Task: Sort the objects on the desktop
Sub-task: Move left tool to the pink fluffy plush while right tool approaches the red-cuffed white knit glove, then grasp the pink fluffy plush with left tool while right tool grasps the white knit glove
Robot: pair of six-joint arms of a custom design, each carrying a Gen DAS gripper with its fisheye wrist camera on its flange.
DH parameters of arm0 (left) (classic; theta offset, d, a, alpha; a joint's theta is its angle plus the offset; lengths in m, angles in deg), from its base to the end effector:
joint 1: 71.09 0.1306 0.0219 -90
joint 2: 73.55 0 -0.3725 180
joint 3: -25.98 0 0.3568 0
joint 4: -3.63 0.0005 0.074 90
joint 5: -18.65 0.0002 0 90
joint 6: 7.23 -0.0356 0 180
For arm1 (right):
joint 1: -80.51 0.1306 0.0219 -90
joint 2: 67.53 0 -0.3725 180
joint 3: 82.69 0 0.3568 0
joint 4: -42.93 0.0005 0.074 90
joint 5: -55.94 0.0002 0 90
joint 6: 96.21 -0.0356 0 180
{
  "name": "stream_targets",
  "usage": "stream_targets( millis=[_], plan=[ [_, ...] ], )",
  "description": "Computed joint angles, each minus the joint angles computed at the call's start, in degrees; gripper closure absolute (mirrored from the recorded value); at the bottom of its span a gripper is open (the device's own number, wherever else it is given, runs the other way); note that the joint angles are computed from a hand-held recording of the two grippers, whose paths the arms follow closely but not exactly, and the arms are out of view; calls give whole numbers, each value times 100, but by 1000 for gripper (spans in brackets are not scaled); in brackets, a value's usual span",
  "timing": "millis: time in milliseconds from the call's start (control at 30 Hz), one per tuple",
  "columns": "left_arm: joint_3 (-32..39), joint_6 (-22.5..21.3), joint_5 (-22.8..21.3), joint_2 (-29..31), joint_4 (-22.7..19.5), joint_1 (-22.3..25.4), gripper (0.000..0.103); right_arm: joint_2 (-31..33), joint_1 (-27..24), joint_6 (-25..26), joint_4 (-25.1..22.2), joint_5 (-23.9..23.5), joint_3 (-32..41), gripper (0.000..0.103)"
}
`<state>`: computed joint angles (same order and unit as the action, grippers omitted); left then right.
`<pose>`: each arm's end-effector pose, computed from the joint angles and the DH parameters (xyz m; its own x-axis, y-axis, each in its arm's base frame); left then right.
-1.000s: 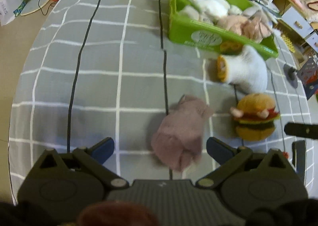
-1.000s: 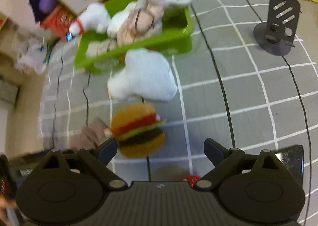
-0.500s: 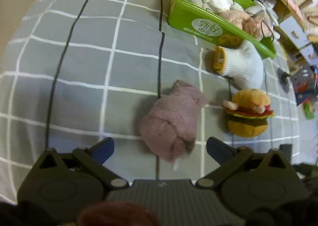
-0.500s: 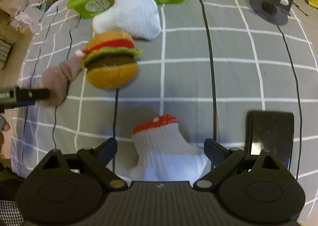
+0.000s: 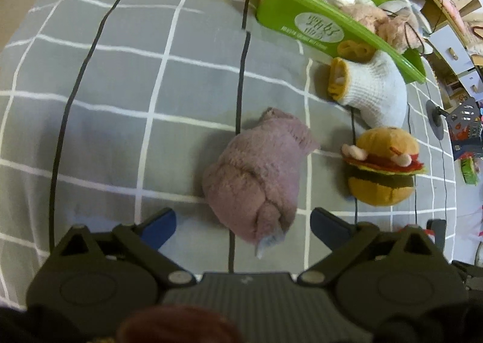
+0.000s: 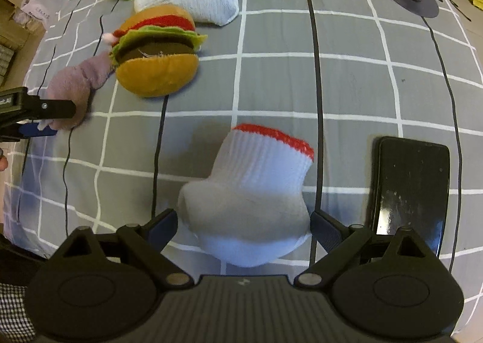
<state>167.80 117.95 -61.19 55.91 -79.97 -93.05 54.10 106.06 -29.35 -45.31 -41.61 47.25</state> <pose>0.5929 -0.2464 0.3913 -0.9602 -0.2243 -0.1666 -0.1621 0.9328 -0.3218 0.5298 0.2579 0.3917 -0.9930 -0.0429 -0.1099 -0.0631 0.9802 0.1877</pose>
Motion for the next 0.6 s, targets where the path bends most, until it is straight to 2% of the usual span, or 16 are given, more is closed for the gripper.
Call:
stream_targets(
  millis=[133, 200, 333, 400, 467, 600],
  plan=[
    [89, -33, -150, 24, -72, -37, 12, -76, -55, -103, 96, -257, -203, 8],
    [59, -44, -169, -4, -21, -46, 23, -128, -64, -175, 192, -243, -273, 11],
    [45, -51, -140, -21, 18, -58, 33, -200, -87, -203, 322, -331, -363, 17],
    [61, -60, -164, -17, 13, -74, 43, -237, -84, -205, 399, -399, -399, 25],
    [59, -72, -70, -19, 34, -66, 51, -238, -58, -207, 400, -342, -383, 27],
    [63, -120, -83, -29, 56, -89, 54, -245, -20, -186, 444, -277, -362, 31]
  ],
)
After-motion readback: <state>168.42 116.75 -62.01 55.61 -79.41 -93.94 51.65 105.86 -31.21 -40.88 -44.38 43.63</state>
